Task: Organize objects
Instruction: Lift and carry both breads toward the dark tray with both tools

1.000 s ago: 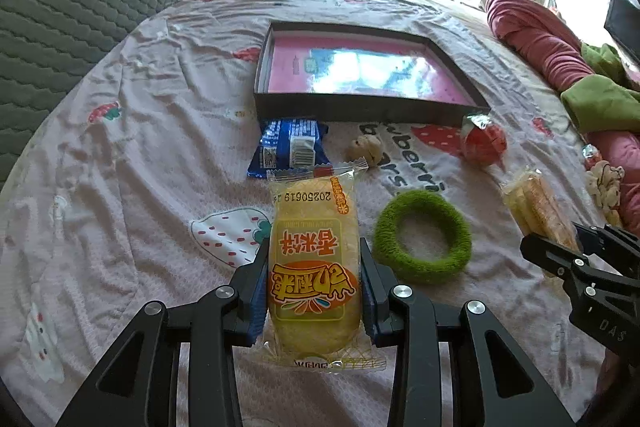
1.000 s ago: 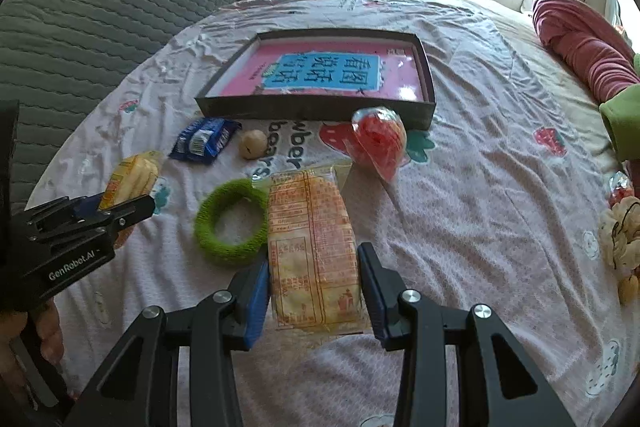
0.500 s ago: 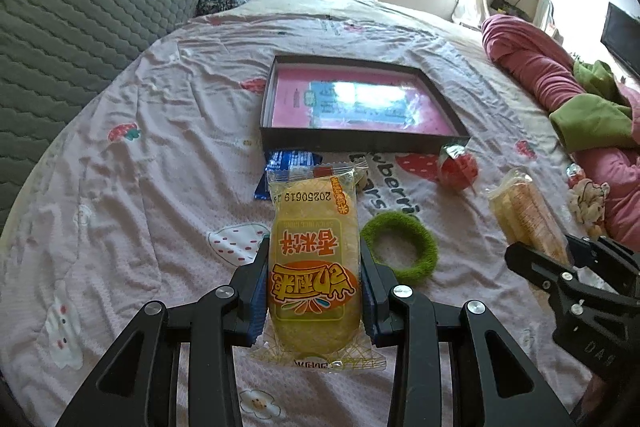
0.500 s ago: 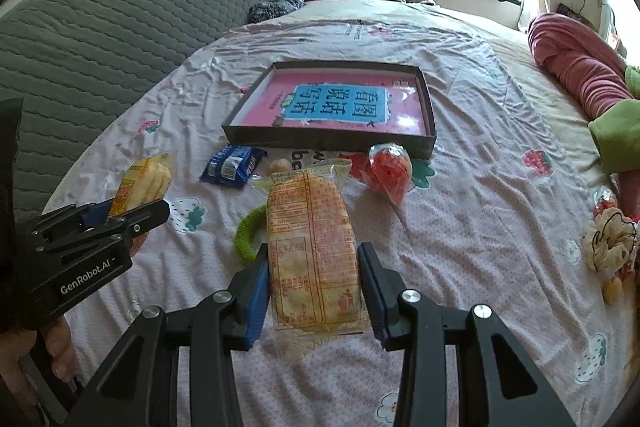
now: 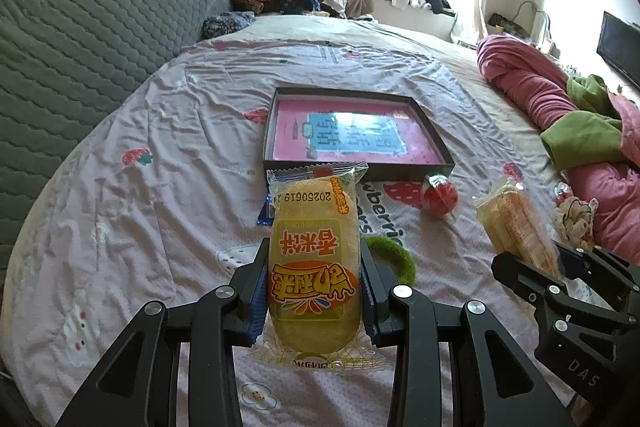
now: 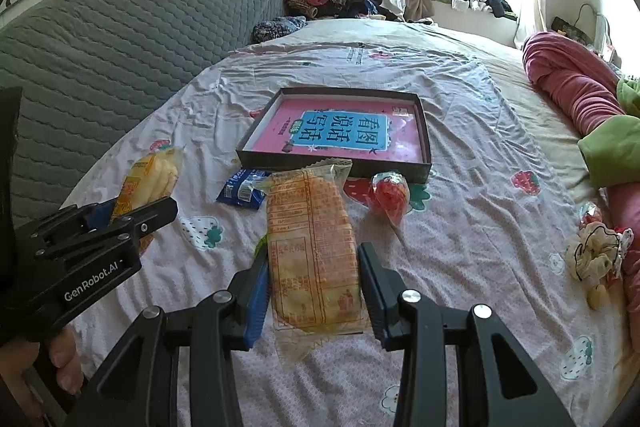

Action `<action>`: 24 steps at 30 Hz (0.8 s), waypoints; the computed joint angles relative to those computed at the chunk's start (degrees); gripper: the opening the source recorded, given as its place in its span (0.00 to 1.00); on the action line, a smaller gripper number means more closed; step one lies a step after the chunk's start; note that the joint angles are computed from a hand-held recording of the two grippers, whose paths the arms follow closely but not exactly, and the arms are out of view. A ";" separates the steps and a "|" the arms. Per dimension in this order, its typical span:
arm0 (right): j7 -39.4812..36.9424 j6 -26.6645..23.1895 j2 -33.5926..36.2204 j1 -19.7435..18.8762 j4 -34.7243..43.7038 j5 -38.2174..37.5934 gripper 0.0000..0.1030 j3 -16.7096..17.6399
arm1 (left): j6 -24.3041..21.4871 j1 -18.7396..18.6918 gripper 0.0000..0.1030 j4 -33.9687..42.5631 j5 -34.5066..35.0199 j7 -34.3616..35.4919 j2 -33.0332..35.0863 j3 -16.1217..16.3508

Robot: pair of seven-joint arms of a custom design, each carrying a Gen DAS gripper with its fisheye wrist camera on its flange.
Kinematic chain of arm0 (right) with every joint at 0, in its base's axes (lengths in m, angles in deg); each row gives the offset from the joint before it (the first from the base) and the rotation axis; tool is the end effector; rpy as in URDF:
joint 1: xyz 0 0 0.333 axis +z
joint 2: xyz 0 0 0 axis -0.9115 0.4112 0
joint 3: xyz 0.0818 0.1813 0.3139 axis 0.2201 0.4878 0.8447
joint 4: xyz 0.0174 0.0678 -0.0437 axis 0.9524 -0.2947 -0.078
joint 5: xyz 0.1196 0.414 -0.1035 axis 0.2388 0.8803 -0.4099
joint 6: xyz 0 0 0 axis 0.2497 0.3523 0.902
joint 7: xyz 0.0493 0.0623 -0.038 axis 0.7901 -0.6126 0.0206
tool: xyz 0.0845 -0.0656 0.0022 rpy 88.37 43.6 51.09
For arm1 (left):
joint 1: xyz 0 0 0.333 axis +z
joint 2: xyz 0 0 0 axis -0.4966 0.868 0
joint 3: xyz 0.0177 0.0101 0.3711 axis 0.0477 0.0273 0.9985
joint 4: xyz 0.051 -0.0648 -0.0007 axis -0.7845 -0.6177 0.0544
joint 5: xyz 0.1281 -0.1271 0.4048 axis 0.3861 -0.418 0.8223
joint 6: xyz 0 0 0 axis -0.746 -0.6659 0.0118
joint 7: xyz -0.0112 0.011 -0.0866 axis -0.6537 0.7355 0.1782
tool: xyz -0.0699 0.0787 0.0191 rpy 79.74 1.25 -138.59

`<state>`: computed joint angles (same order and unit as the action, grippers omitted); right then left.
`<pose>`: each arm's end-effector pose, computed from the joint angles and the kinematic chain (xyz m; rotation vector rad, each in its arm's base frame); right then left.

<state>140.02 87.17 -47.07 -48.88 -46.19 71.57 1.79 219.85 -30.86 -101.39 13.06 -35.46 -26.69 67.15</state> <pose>0.4865 0.2681 0.5907 -1.8338 1.6237 -0.5369 0.4769 -0.1589 0.5910 -1.8918 1.6439 -0.7474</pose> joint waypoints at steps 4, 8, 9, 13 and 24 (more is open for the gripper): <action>0.46 0.01 -0.31 -0.26 0.51 -0.62 0.41 0.26 | -0.35 0.50 0.38 0.77 0.79 -0.36 -0.33 -0.26; 0.09 -0.24 -0.20 -0.35 1.50 -0.86 0.41 0.14 | -0.76 0.65 0.38 1.94 1.20 -0.33 -0.14 -0.17; -0.24 -0.27 -0.15 -0.25 1.73 -0.76 0.41 0.03 | -0.69 0.63 0.38 2.16 1.21 -0.25 -0.12 -0.09; -0.34 -0.69 0.29 -0.61 3.13 -1.38 0.41 0.01 | -0.98 1.02 0.38 3.49 1.89 -0.68 0.54 -0.29; -1.70 -0.56 1.99 -0.89 6.64 -2.15 0.41 -0.54 | -1.43 1.18 0.38 7.52 4.11 -1.43 3.28 -0.43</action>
<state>138.32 86.62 -45.08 -49.77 -39.56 69.42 1.25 218.43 -29.68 -93.87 17.17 -36.90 -23.41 66.72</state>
